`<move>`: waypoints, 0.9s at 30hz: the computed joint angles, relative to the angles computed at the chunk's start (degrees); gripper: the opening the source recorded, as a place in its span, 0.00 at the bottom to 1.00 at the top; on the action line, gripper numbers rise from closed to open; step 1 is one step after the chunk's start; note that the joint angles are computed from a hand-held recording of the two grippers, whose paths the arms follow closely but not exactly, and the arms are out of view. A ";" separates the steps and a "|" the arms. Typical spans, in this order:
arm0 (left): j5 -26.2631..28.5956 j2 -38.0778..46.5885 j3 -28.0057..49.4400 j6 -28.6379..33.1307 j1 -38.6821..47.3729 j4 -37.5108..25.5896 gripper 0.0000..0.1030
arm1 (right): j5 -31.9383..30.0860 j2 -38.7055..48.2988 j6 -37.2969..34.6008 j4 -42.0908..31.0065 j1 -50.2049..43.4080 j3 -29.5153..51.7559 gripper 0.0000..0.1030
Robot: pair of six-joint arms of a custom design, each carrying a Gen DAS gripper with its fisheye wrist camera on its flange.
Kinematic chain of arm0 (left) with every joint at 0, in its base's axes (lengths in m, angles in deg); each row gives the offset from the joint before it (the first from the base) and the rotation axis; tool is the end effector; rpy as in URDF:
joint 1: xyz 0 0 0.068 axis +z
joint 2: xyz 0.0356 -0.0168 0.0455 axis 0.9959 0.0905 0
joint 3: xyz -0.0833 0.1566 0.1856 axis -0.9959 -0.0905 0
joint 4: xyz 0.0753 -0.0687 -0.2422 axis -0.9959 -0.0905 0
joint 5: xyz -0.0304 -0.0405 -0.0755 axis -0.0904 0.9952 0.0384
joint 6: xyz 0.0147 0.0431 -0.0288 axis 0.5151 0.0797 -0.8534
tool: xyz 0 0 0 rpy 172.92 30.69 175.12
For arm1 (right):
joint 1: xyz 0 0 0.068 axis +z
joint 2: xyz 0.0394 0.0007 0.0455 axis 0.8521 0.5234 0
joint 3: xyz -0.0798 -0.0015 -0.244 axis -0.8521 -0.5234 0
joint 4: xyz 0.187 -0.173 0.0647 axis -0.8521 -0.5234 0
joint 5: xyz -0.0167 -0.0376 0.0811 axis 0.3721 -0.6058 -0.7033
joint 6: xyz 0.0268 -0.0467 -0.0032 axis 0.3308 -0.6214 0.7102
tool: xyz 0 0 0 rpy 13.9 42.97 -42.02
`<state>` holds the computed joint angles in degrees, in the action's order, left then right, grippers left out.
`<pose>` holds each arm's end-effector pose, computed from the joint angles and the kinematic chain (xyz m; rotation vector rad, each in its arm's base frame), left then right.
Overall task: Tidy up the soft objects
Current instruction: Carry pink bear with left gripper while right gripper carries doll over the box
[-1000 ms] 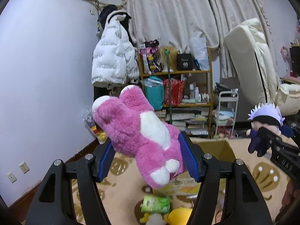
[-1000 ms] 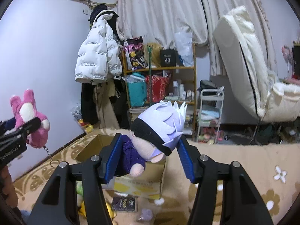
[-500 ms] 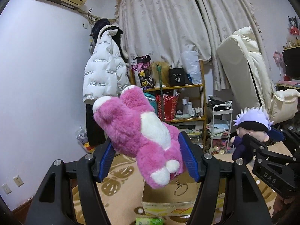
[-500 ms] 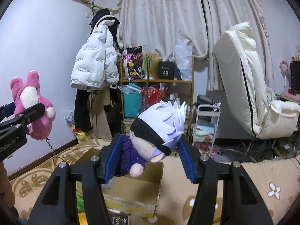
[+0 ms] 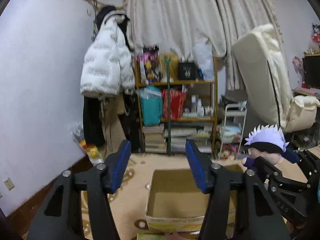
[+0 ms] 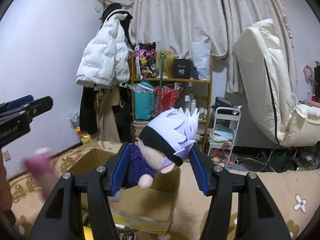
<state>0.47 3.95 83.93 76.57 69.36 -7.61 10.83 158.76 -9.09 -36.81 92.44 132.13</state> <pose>0.2165 -0.0409 0.3064 -0.2029 1.8632 0.2597 0.2706 0.1726 0.2696 -0.3510 1.8514 0.2223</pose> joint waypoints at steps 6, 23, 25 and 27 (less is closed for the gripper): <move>9.56 7.35 2.25 -5.24 7.69 -5.74 0.53 | -4.54 5.19 2.21 -2.04 -2.23 2.44 0.61; 11.05 7.26 3.46 -7.39 12.64 -28.34 0.94 | -12.13 9.03 4.33 -4.87 -5.41 3.77 0.62; 11.76 8.47 4.44 -6.53 14.34 -31.07 0.97 | -12.64 9.35 4.08 -5.22 -5.31 4.03 0.62; 13.86 10.67 4.67 -5.91 16.33 -33.71 0.97 | -13.10 9.48 3.94 -5.54 -5.41 4.18 0.62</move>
